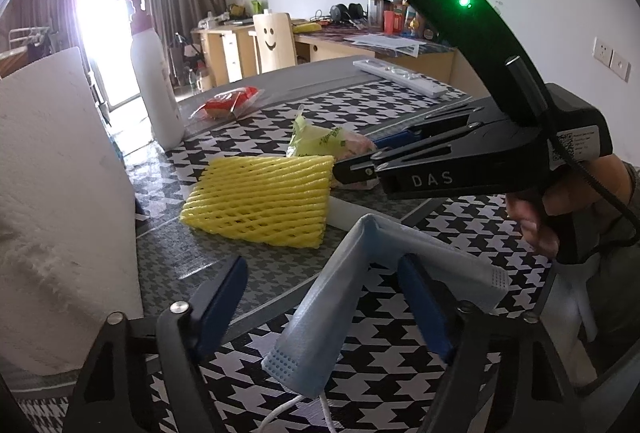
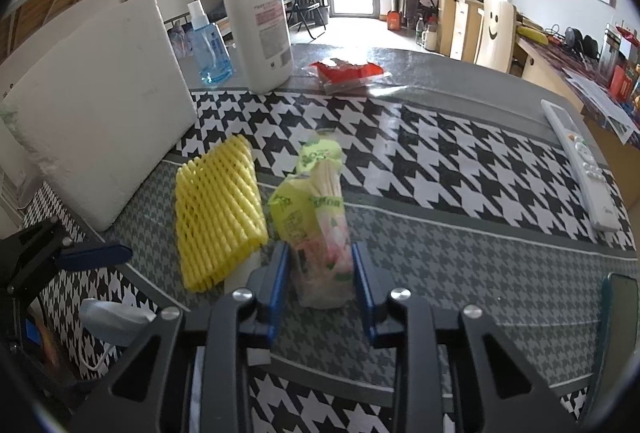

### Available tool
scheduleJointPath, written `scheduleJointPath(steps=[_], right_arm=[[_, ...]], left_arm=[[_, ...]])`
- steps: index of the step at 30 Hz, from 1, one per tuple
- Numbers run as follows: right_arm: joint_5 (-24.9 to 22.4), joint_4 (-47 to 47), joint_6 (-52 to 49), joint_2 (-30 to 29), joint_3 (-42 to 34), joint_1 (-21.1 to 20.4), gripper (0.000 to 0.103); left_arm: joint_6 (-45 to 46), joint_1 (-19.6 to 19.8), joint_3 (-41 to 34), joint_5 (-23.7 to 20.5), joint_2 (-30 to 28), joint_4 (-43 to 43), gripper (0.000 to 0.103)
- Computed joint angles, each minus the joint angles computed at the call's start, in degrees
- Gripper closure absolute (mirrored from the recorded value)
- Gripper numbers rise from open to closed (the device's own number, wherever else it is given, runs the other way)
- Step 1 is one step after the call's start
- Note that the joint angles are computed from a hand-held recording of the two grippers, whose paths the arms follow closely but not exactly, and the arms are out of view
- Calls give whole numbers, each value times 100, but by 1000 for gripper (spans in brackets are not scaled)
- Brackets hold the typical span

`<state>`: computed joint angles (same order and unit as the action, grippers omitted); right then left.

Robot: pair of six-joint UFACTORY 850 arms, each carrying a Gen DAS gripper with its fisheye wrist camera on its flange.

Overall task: Organize soft objects
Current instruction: 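Close the left gripper on the blue mask while the right gripper grasps the green bag, then carry the mask into the styrofoam box and open the left gripper while the right carries the bag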

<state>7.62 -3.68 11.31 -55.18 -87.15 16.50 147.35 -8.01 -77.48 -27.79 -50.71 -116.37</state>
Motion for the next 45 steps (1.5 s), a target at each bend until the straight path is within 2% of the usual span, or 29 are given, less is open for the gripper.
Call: scheduleJointPath(steps=[5, 6, 8, 11, 16, 32, 45], right_arm=[[101, -62, 44, 95, 126, -19, 71], [124, -19, 3, 115, 154, -20, 71], [173, 40, -48, 157, 215, -23, 71], [238, 262, -249, 215, 295, -20, 72], [380, 580, -549, 330, 453, -9, 72], [905, 1344, -1227, 738, 1019, 75, 71], [1310, 1682, -1298, 1003, 1374, 179, 71]], left_arm=[[-111, -33, -18, 144, -15, 150, 56], [-149, -36, -21, 165, -17, 194, 59], [-224, -37, -25, 175, -24, 268, 73], [-257, -40, 0, 190, -5, 355, 82], [-13, -29, 135, 123, 83, 106, 87], [460, 72, 572, -259, 405, -281, 88], [738, 217, 871, -514, 700, -518, 91]])
